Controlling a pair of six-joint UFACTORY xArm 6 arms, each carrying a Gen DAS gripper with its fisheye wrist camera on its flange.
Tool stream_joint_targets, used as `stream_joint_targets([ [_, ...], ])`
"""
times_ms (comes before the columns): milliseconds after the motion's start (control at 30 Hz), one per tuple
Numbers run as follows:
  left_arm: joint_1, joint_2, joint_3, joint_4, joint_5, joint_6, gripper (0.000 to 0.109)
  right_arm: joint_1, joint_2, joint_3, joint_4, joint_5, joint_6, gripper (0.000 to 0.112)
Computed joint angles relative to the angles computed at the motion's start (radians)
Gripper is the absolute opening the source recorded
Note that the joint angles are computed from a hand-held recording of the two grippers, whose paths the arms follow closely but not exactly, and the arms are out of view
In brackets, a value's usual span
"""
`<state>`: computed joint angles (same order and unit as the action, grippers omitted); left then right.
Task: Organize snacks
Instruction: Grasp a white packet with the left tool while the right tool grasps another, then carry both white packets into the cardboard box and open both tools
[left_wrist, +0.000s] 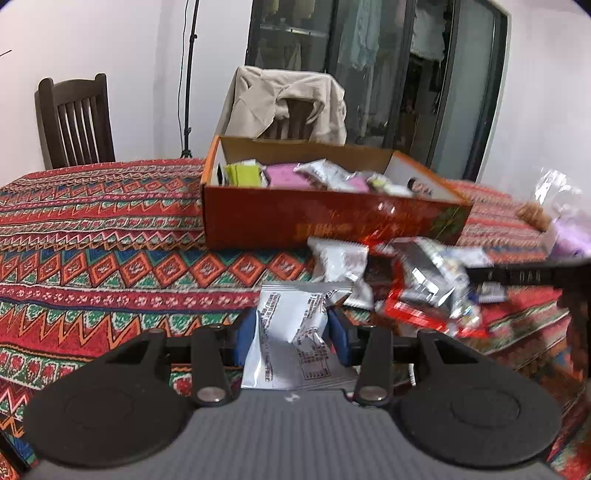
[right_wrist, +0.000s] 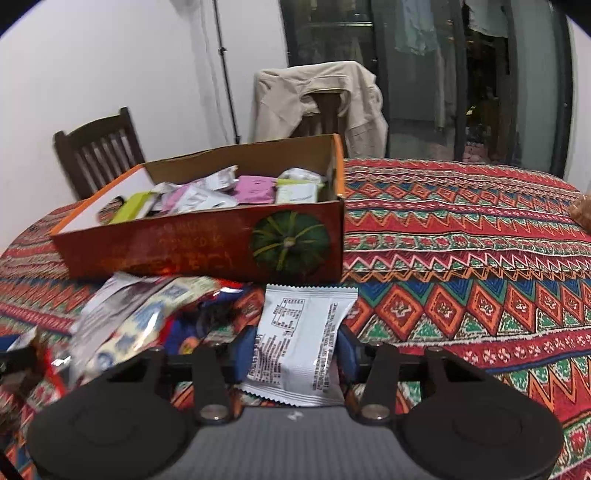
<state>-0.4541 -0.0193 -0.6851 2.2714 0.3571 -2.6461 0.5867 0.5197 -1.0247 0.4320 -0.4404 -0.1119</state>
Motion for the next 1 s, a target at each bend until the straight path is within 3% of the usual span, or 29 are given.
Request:
stream_joint_targets([
  [100, -0.014, -0.055, 0.031, -0.09, 0.019, 0.067, 0.044, 0.03, -0.059, 0.085, -0.011, -0.057, -0.011, 0.045],
  [267, -0.104, -0.224, 0.156, -0.21, 0.085, 0.149, 0.044, 0.036, -0.213, 0.324, -0.215, -0.182, 0.131, 0.045],
  [333, -0.162, -0.3, 0.217, -0.256, 0.135, 0.175, 0.044, 0.061, -0.274, 0.407, -0.207, -0.208, 0.116, 0.046],
  [433, -0.282, -0.408, 0.302, -0.448, 0.241, 0.284, 0.044, 0.133, -0.341, 0.509, -0.107, -0.266, 0.068, 0.046],
  [567, -0.454, -0.509, 0.386, -0.612, 0.383, 0.292, 0.044, 0.147, -0.384, 0.627, -0.195, -0.367, 0.2, 0.046],
  [733, -0.661, -0.543, 0.431, -0.795, 0.57, 0.276, 0.044, 0.213, -0.436, 0.721, -0.158, -0.398, 0.187, 0.046],
  [1000, -0.77, -0.53, 0.448, -0.946, 0.609, 0.276, 0.044, 0.309, -0.486, 0.839, -0.105, -0.488, 0.235, 0.046],
])
